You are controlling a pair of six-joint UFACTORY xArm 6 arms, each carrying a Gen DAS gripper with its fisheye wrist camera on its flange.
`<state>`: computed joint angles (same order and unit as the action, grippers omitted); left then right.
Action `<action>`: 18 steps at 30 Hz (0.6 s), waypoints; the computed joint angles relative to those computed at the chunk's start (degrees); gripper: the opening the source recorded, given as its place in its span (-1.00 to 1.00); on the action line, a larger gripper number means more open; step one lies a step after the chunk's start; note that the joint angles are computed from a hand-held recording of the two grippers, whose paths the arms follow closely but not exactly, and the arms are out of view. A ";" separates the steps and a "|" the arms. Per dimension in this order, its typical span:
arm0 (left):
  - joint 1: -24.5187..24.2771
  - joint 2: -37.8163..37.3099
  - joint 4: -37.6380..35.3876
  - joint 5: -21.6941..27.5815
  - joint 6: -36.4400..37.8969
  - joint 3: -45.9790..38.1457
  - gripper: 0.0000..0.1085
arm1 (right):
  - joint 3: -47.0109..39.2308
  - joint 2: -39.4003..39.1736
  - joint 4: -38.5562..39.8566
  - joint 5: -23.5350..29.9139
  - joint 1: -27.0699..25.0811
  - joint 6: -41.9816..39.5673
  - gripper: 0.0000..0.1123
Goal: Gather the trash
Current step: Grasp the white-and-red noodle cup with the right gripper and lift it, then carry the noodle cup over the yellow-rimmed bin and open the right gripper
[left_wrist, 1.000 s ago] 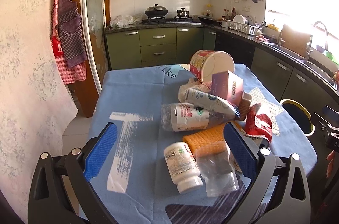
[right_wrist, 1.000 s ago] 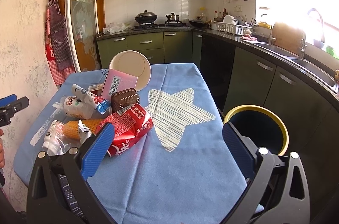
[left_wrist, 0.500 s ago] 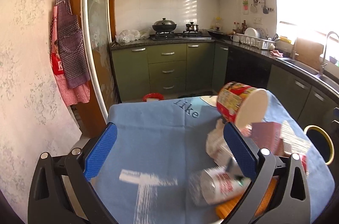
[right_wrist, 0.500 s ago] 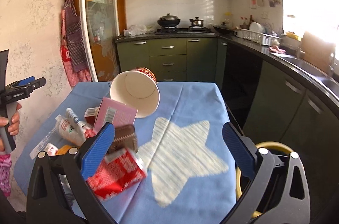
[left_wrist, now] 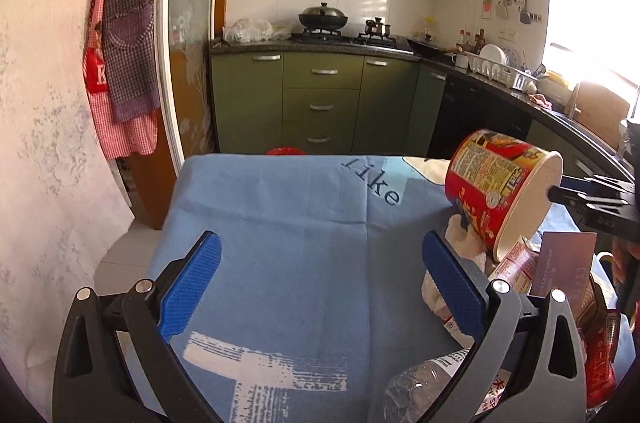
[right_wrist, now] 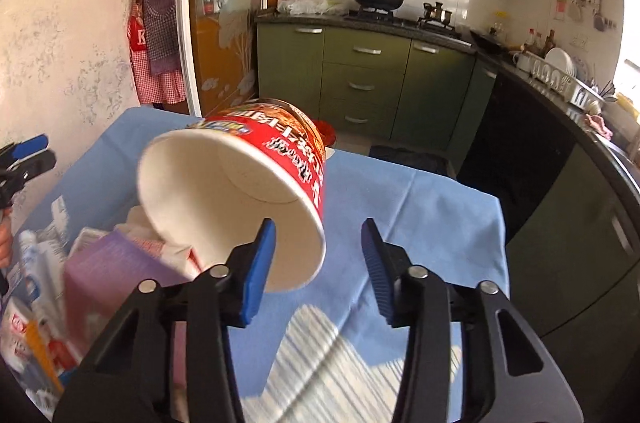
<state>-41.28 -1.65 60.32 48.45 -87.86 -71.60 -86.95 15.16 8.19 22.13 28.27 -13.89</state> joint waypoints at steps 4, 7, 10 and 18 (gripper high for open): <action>-1.10 1.28 -0.17 0.78 -0.23 -0.44 0.83 | -6.75 5.13 1.36 3.03 0.04 -0.60 -0.67; -1.03 1.62 -0.33 0.33 -0.20 -0.46 0.83 | -11.66 7.66 5.17 6.27 -0.62 -1.13 -0.86; -1.35 1.68 -0.22 0.12 -0.22 -0.45 0.83 | -17.16 9.42 8.64 11.21 -2.14 0.20 -0.88; -3.21 1.43 2.69 1.78 -1.06 -0.70 0.83 | -22.06 4.67 14.07 25.91 -10.31 9.06 -0.93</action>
